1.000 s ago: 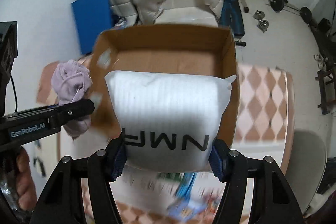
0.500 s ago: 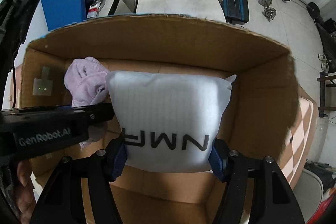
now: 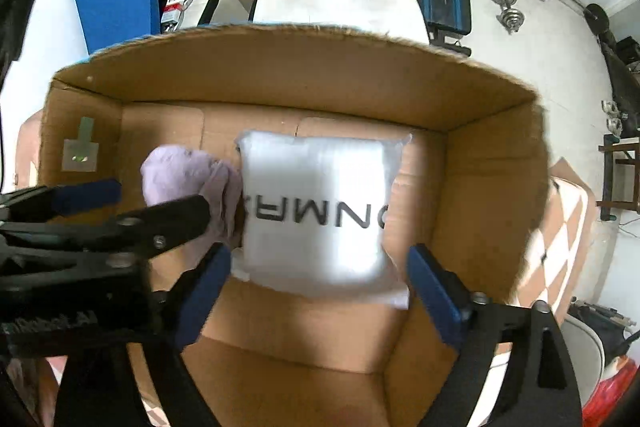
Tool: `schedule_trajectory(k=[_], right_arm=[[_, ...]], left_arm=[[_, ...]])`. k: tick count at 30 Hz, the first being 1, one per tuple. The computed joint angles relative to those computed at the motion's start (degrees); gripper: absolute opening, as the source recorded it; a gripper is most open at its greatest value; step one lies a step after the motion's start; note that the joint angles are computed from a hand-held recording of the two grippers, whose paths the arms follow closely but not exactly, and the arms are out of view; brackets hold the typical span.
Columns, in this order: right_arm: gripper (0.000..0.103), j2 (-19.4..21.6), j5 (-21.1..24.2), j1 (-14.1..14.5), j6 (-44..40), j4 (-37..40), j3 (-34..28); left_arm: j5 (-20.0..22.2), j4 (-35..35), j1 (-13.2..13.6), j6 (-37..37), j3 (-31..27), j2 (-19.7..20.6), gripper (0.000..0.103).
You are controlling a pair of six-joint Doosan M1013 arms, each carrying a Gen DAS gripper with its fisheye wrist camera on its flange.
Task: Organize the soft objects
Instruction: 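Lower the towel and pouch into the box and open both tools, then grasp the red floral snack bag with the left tool while the right tool grasps the green bag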
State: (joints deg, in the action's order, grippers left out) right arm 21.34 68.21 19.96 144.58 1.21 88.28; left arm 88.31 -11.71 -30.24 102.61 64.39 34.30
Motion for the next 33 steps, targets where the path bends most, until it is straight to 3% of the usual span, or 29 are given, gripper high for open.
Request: schedule_trajectory(k=[9,11,14,17,20,21,26,33], right_arm=[[0.103,-3.99,3.51,7.61,11.76,-12.5,-1.36],[0.103,-4.52,5.09,9.48,13.54,-13.39,-1.59],[0.103,-6.62,3.93,11.95,18.2,-11.99,-0.11],[0.103,-8.04,2.99,15.54,23.52,-11.78,1.76],[0.103,-7.72,2.8,18.61,27.56,-11.48,3.17],[0.103,-7.75,1.61,18.94,28.28,-10.34,4.0],[0.087,-7.08,-5.84,18.88,28.74,-2.1,8.16],[0.084,-5.07,-9.8,17.7,28.91,2.24,10.17]], left_arm=[[-7.2,3.22,2.04,1.95,5.54,-8.42,0.1],[-10.66,5.26,2.16,0.91,9.24,-11.45,0.1],[-15.89,7.17,3.68,0.96,15.05,-14.94,0.1],[-14.42,6.5,5.19,-1.05,18.18,-15.25,0.1],[-10.0,4.84,6.64,-1.89,20.62,-13.59,0.099],[-9.65,5.23,6.58,-2.55,21.27,-13.18,0.095],[-9.69,8.28,5.66,-3.6,23.51,-10.39,0.093],[-9.23,10.86,5.03,-5.09,24.25,-7.98,0.093]])
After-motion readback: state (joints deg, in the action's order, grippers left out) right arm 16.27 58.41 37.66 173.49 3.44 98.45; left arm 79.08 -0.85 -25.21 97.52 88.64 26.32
